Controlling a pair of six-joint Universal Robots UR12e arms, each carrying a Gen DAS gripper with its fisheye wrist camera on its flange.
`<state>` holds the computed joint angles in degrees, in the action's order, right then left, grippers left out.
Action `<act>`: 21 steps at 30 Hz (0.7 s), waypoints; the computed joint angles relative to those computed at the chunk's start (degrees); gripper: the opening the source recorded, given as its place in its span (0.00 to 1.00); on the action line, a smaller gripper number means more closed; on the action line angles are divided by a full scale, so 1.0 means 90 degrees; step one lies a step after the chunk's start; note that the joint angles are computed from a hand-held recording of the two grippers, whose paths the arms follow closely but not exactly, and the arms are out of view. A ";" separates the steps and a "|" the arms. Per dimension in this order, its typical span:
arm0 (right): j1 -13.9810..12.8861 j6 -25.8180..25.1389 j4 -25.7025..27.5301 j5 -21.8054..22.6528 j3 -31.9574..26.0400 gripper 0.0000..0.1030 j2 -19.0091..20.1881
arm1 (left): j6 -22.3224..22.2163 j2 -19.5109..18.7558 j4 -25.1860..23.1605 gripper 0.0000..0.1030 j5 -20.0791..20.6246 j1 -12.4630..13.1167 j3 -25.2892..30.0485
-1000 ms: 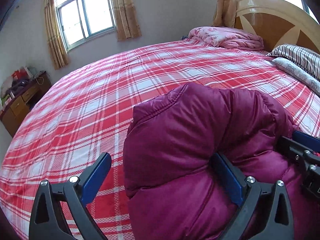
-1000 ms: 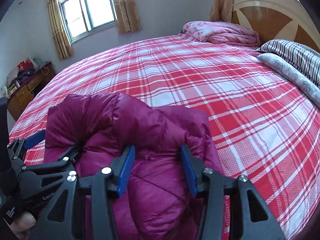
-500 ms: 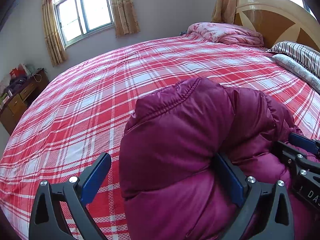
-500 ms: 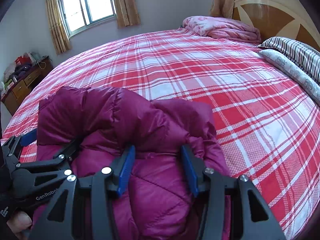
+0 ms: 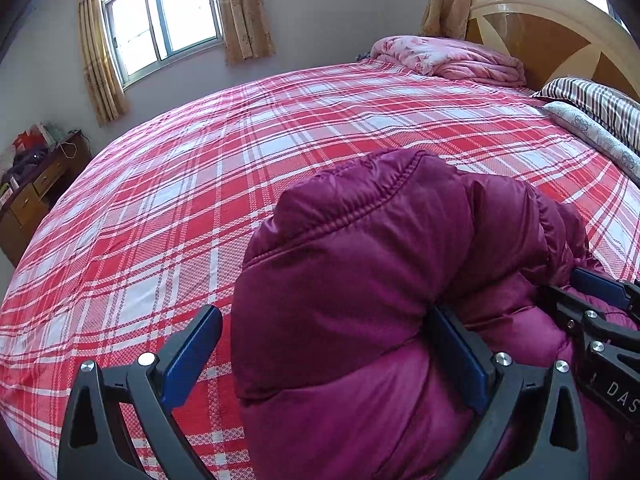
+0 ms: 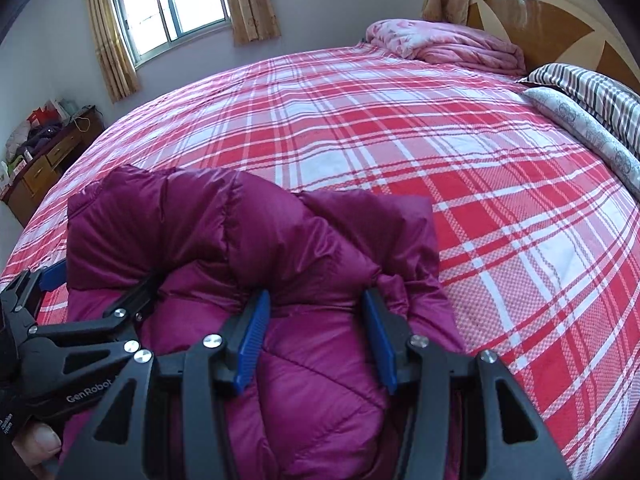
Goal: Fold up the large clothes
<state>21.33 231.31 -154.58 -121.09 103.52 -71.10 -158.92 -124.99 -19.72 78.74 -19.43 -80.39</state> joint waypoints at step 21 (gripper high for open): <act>-0.0011 -0.0006 0.0154 -0.0014 -0.0052 0.50 0.0022 | -0.0003 -0.0003 0.0012 0.99 0.0022 -0.0005 -0.0005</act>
